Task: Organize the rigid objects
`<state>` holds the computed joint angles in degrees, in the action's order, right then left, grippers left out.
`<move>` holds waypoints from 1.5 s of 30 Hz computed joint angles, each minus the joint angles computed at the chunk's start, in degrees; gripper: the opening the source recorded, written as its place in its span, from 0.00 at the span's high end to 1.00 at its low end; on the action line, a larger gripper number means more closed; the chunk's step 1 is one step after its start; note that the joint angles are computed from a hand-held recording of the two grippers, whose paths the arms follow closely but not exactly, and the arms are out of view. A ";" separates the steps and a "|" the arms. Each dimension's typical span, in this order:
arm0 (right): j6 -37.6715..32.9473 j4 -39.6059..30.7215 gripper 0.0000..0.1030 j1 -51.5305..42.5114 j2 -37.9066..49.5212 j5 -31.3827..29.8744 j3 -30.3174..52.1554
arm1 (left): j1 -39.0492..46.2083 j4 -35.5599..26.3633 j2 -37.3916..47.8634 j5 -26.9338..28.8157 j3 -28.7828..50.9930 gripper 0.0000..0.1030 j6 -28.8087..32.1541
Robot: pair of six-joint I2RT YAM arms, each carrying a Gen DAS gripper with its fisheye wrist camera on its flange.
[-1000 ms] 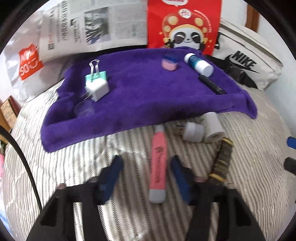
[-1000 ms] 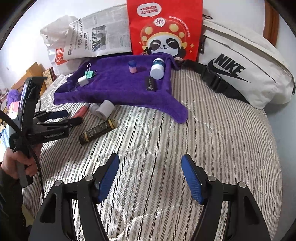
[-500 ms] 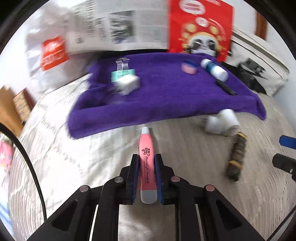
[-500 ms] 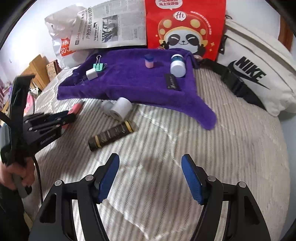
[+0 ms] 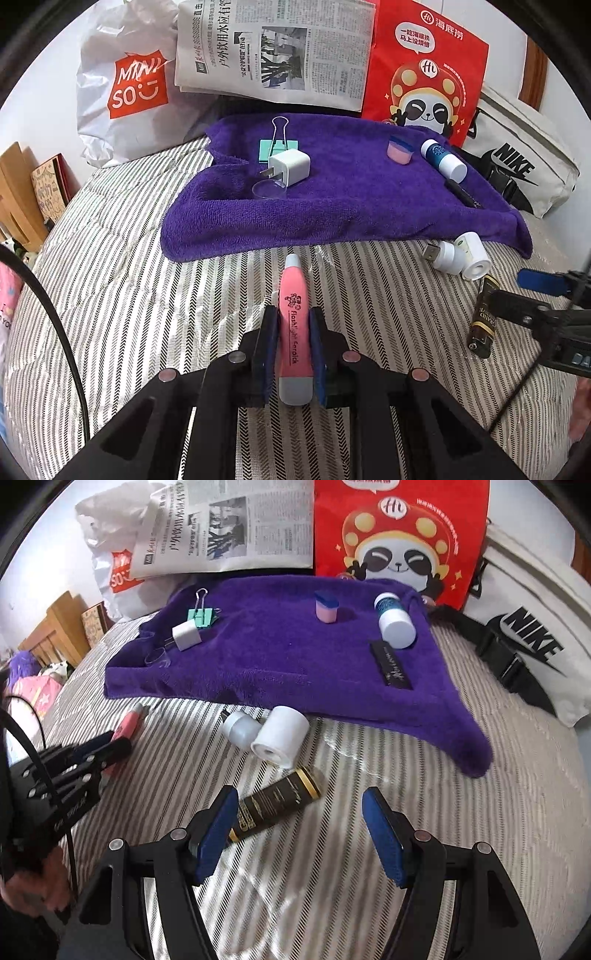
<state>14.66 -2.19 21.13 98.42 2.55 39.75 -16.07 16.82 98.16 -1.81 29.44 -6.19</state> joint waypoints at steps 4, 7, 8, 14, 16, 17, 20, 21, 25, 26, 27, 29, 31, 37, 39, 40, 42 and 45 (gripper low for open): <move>-0.06 0.04 0.32 1.30 5.03 1.01 2.94 | 0.58 0.16 0.08 0.91 -0.02 0.83 -0.02; -1.60 2.48 0.33 2.91 4.58 3.66 1.06 | 0.21 -0.03 0.24 0.32 0.25 0.83 0.02; -2.08 3.49 0.33 2.56 4.14 3.22 0.09 | 0.06 -0.12 0.30 0.14 0.37 0.83 0.00; -5.87 7.67 0.28 -2.02 0.86 1.92 -5.54 | -0.15 -0.18 0.34 -0.02 0.47 0.83 -0.22; -6.66 8.92 0.27 -4.45 -0.05 1.04 -7.14 | -0.15 -0.23 0.32 -0.07 0.48 0.83 -0.20; -7.19 9.90 0.27 -5.48 -0.58 0.56 -8.17 | -0.18 -0.25 0.31 -0.11 0.48 0.83 -0.22; -8.79 16.44 0.19 -6.43 -1.19 0.73 -12.09 | -0.17 -0.28 0.27 -0.10 0.47 0.83 -0.23; -8.51 16.32 0.18 -6.91 -1.09 0.31 -12.02 | -0.21 -0.09 0.31 -0.20 0.37 0.83 -0.23; -8.15 15.74 0.16 -6.34 -0.74 0.88 -11.33 | -0.20 0.03 0.21 -0.15 0.17 0.83 -0.31; -8.14 15.68 0.16 -6.29 -0.78 0.88 -11.31 | -0.17 0.08 0.22 -0.10 0.13 0.83 -0.32; -8.13 15.57 0.16 -6.22 -0.83 0.87 -11.25 | -0.17 0.08 0.22 -0.10 0.13 0.83 -0.32; -8.16 15.76 0.16 -6.28 -0.86 0.85 -11.40 | -0.15 0.06 0.22 -0.14 0.14 0.83 -0.26; -8.14 15.76 0.16 -6.30 -0.78 0.64 -11.25 | -0.25 0.09 0.21 -0.39 0.10 0.83 -0.23; -10.37 17.61 0.49 -4.60 -2.55 -1.44 -12.87 | -0.39 0.03 0.24 -0.55 0.17 0.83 -0.35; -11.60 17.94 0.64 -3.48 -2.87 -1.88 -13.07 | -0.43 0.08 0.24 -0.69 0.11 0.83 -0.31; -12.15 18.00 0.71 -2.93 -3.00 -1.88 -13.11 | -0.50 0.06 0.32 -0.85 0.18 0.83 -0.24; -12.59 17.95 0.76 -1.13 -3.07 0.16 -13.05 | -0.63 0.05 0.37 -1.11 0.25 0.83 -0.13; -12.89 17.91 0.77 0.05 -3.02 2.18 -12.93 | -0.69 0.09 0.40 -1.10 0.23 0.83 -0.21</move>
<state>1.77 15.72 21.19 95.40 4.73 26.81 -16.76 16.92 98.56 -2.91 29.68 -6.40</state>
